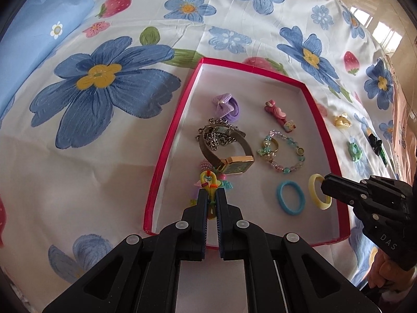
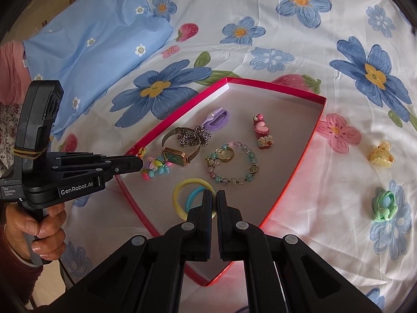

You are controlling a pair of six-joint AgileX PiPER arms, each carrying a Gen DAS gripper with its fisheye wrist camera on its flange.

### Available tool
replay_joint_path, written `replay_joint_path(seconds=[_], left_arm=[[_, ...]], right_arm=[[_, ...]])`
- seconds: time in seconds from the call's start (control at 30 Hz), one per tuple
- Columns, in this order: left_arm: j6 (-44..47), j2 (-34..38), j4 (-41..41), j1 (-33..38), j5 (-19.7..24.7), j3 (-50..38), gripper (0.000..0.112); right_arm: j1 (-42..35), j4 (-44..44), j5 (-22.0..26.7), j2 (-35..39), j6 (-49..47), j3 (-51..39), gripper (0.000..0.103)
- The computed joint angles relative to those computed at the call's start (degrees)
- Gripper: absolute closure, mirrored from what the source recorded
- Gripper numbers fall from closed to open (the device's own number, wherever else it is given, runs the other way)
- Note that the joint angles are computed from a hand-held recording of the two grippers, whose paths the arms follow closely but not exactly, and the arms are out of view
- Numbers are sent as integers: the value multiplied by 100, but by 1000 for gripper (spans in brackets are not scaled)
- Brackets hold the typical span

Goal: Organize jewelry
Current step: 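Carry the hair tie and yellow bangle into the red box, then open both tools to release the hair tie and bangle in the box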

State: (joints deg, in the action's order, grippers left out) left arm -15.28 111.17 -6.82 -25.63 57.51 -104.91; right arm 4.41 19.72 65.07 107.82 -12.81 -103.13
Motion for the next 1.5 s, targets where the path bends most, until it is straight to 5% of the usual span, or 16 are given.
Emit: replay_joint_path(seconds=[0.37,0.8,1.0,1.37,1.5], left_arm=[[-20,135,-90,29,-125,111,106],[-215,109,38,-24,-137,178,92],[-278,64,85,-30,-116,213,88],[-423,-315,205,-77,-261,511,56],[-648,-604,389,-128,-432,806,32]], right_arm=[[139,-237,100,240,25,-130,98],[97,-149,163,281,54,-148,93],[43,-67,95,186,79,-76,80],[-232,302,-318,-250,106,302,51],[-382,575,-502,-458,59,551,42]])
